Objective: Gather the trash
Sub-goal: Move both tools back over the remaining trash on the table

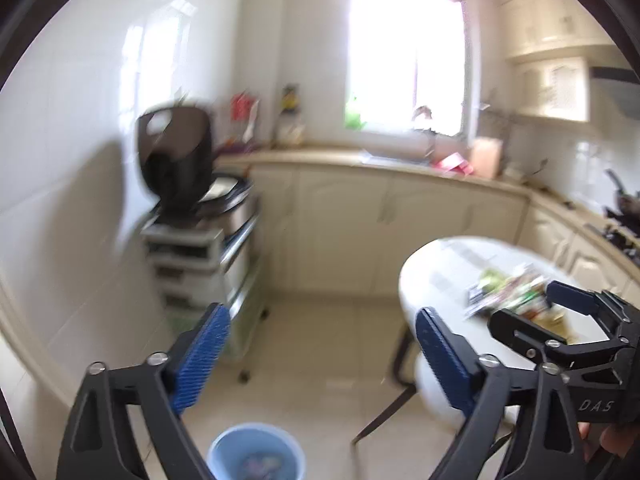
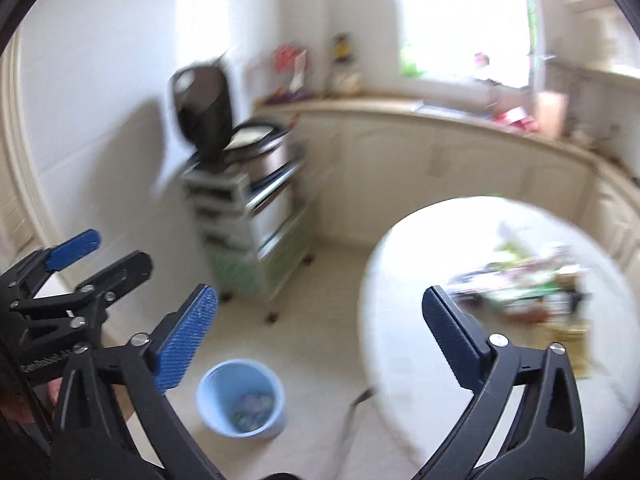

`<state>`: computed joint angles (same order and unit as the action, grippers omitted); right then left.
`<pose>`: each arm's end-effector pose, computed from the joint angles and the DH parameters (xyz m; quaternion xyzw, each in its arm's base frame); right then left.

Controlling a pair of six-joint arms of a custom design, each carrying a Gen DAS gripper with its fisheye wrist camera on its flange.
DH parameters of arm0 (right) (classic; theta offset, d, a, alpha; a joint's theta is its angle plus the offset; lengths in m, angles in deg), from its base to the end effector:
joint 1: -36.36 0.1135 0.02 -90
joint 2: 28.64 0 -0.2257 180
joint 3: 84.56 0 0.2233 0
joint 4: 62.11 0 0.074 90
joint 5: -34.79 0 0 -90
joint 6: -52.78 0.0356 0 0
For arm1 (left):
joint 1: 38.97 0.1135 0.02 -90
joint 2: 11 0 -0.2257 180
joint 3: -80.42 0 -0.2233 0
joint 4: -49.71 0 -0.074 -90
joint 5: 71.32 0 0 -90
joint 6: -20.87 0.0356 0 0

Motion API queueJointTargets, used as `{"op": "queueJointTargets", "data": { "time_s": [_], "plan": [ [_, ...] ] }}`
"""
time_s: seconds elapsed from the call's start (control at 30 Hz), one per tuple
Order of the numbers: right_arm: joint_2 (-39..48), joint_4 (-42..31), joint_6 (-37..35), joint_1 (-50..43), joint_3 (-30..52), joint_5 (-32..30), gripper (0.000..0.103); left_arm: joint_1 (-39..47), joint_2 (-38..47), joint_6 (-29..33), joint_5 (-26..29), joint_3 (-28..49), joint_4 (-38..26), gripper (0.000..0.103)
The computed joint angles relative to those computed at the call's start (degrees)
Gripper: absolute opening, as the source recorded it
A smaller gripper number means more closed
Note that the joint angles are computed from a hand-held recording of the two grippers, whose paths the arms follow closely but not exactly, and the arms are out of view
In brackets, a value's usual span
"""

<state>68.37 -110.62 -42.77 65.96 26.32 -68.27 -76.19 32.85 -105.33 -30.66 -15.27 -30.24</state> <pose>0.3036 0.1817 0.3293 -0.3160 0.8228 0.1947 0.4304 0.0977 -0.0403 0.3530 -0.1708 0.8234 0.0709 0.5365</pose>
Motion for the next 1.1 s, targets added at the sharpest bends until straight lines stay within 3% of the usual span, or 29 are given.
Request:
{"op": "queueJointTargets", "data": {
  "time_s": [0.07,0.13,0.37,0.47,0.57,0.7,0.8,1.1],
  "plan": [
    [-3.8,-0.5,-0.6,-4.9,-0.5,-1.1,0.103,-12.2,7.6,-7.4,-8.8,5.2,-2.6,0.1],
    [-8.3,-0.7,-1.7,-11.5,-2.2,-2.8,0.103,-18.5,13.3,-10.7,-13.1,8.9,-3.1,0.102],
    [-12.5,-0.9,-4.2,-28.3,0.1,-9.0,0.103,-29.6,23.1,-7.4,-19.9,11.2,5.2,0.102],
    [-11.7,-1.0,-4.7,-32.8,1.4,-11.5,0.103,-24.3,21.8,4.7,-14.1,5.3,20.4,0.102],
    [-8.5,-2.2,-5.2,-36.6,4.6,-14.0,0.103,-17.8,24.4,10.6,-7.2,3.8,28.1,0.102],
    [-2.4,-3.3,-5.7,-38.0,7.7,-13.5,0.103,-8.9,30.7,14.5,1.7,7.9,30.3,0.102],
    [2.3,-3.6,-6.7,-38.3,8.3,-12.6,0.103,-4.8,35.6,14.8,6.1,12.8,28.7,0.102],
    [18.8,-6.3,-6.8,-36.0,17.3,-8.0,0.103,8.0,62.1,20.1,20.7,39.6,23.7,0.102]
  ]
}}
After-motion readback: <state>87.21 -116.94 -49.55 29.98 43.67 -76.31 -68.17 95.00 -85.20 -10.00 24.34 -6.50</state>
